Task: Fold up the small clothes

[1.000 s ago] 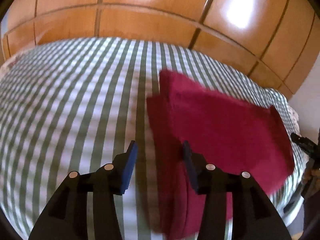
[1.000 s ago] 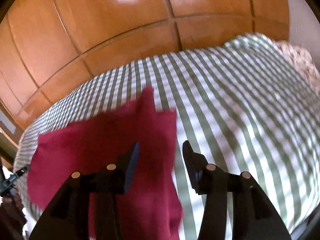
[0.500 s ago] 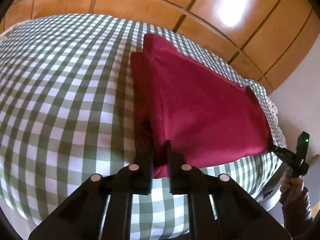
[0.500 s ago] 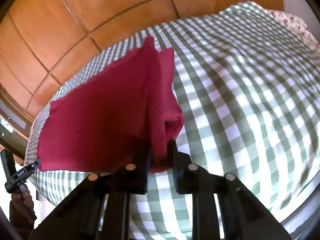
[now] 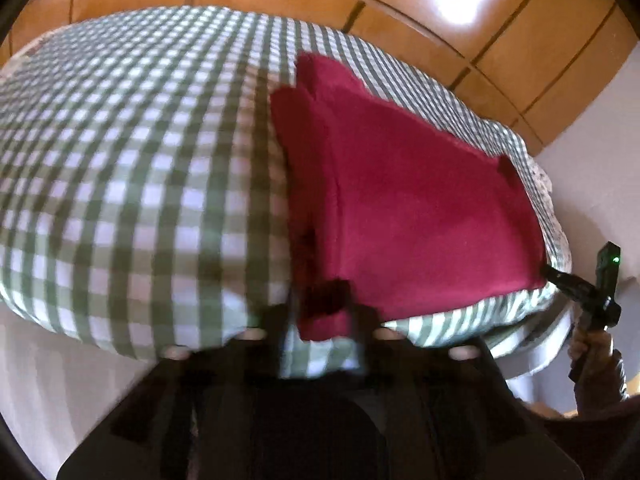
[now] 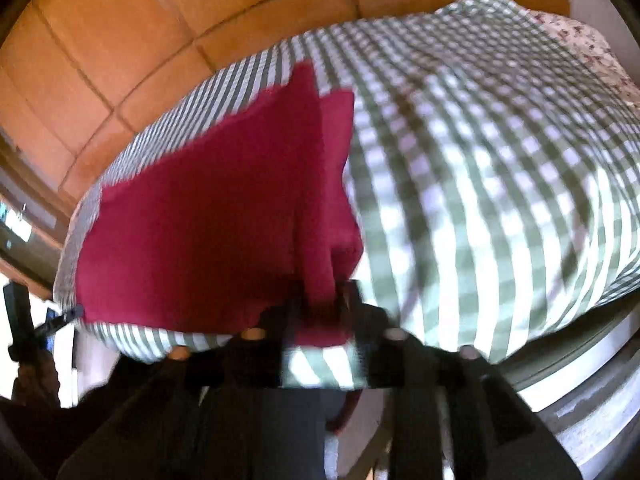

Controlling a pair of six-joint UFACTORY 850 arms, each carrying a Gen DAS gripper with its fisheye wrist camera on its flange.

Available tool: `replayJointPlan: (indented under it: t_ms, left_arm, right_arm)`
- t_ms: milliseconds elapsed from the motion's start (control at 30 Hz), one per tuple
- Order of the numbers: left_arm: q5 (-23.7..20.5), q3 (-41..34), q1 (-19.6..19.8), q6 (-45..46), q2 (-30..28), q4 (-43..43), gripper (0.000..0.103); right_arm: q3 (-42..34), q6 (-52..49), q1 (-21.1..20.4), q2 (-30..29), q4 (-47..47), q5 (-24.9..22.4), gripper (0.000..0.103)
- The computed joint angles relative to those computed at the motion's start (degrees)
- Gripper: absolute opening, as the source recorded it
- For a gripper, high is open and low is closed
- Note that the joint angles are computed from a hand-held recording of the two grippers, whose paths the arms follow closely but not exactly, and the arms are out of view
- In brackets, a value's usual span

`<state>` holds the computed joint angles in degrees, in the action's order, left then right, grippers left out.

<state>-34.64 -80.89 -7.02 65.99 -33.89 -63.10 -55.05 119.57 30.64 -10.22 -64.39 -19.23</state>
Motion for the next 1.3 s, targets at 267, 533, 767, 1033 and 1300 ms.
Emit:
replayJointPlan:
  t_ms: [267,533,767,1033,1300]
  left_arm:
    - [6.36,-8.19,-1.34,-2.15,-4.62,-3.46,0.063]
    - [1.99,-24.41,-2.57,-16.71,-14.40,4.74,0.058]
    - [-2.18,-38.95,-3.91,-30.20,-23.35,12.21,0.014]
    - [10.52,-39.10,-8.72,-47.40,-24.74,40.28,0.008]
    - [20.61,-26.48,-9.54,-48.45,-15.86,44.70,0.031]
  right_arm:
    - [-11.49,-5.12,-5.53,-8.67,-1.46,-4.35,0.050]
    - [-19.13,-13.01,-8.86,-15.85,4.60,-4.37,0.034]
    - [-19.91,-10.80,-7.69,-15.89,-0.49,-7.46,0.008]
    - [-21.96,-12.72,-8.13,-19.77,2.97,-10.92,0.008]
    - [-21.60,-11.29,-6.44,-18.32,0.13,-15.59,0.047]
